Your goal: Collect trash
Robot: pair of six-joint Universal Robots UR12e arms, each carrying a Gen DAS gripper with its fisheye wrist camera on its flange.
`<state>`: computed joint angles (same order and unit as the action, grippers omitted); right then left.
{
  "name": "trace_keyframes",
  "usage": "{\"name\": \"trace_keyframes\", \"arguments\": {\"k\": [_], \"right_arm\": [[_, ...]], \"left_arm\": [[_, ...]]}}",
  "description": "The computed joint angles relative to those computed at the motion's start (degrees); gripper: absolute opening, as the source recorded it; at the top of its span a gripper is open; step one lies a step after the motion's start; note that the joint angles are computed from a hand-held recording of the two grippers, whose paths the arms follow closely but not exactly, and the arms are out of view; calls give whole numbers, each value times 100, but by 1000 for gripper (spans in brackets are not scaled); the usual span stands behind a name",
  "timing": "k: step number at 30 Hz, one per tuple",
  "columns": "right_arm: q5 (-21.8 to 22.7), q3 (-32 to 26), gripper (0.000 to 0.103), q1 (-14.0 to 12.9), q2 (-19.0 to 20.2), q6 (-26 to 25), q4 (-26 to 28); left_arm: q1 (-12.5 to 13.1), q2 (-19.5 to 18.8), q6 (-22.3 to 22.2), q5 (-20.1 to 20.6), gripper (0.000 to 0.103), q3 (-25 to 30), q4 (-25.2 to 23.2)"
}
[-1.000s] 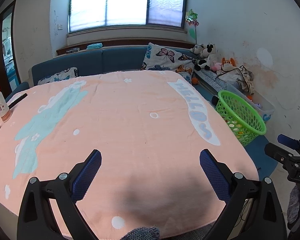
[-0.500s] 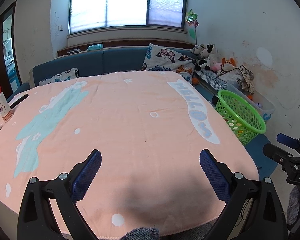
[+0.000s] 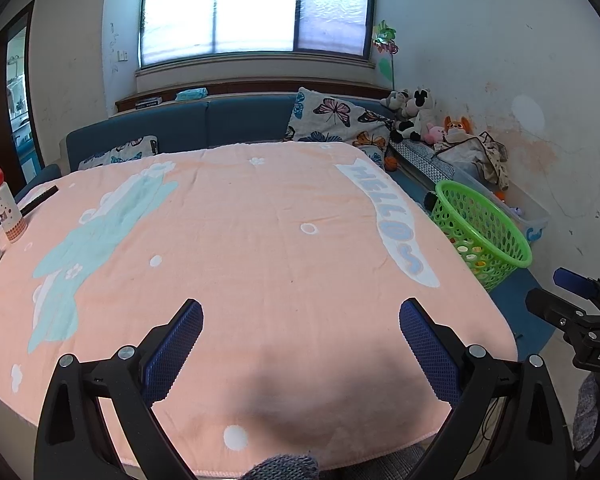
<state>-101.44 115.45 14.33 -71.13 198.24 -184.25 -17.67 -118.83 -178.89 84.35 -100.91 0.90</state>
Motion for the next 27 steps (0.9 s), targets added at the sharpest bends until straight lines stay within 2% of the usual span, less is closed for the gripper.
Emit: {"name": "trace_keyframes", "arguments": {"k": [27], "right_arm": [[-4, 9, 98, 12, -9, 25, 1]], "left_arm": [[18, 25, -91, 27, 95, -67, 30]]}}
